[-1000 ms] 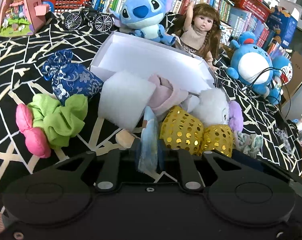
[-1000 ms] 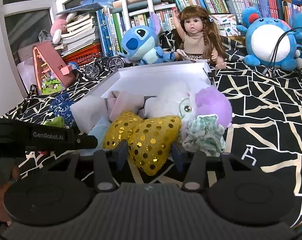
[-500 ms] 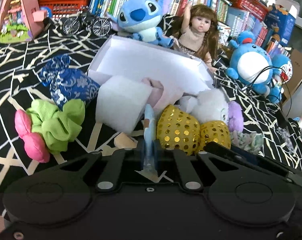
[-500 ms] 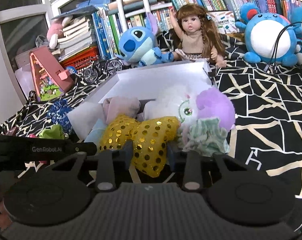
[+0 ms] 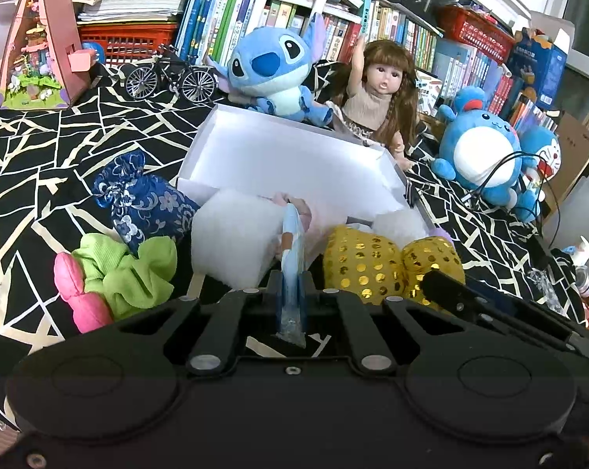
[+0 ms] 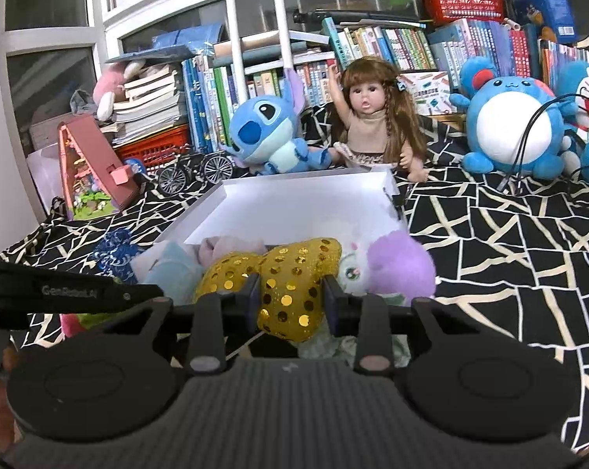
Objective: Organize soft objects
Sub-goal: 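Carry the packet with the left tool into the box while the right tool carries the bow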
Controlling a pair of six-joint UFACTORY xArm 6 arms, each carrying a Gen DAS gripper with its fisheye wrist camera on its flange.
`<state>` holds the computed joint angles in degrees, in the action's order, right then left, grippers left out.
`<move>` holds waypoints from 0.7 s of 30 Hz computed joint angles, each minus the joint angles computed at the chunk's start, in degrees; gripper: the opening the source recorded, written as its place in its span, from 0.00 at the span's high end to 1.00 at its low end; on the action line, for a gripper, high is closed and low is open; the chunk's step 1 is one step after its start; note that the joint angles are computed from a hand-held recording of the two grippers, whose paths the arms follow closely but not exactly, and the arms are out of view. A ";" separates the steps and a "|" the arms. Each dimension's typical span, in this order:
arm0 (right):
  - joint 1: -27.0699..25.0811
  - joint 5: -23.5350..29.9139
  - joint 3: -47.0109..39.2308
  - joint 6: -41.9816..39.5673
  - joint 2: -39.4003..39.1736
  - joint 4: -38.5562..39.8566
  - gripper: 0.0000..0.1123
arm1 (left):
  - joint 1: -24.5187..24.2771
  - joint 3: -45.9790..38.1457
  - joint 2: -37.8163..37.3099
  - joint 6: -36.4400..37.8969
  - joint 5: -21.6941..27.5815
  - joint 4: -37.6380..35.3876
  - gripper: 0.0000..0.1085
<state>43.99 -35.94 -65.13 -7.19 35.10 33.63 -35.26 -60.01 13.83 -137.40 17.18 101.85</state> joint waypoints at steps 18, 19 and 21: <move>-1.68 -4.08 0.09 -2.21 -1.82 1.81 0.67 | 0.69 -1.22 -2.51 0.42 -0.58 2.44 0.93; -1.89 -4.08 -0.16 -2.38 -1.93 1.84 0.67 | 1.04 -1.64 -2.55 0.58 -0.95 2.68 0.93; -2.40 -3.74 -0.87 -2.58 -2.08 2.04 0.67 | 2.03 -2.87 -2.30 1.68 -2.19 2.58 0.93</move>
<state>41.58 -39.68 -66.00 -9.78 33.02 35.67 -33.23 -62.89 11.53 -135.71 15.00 104.43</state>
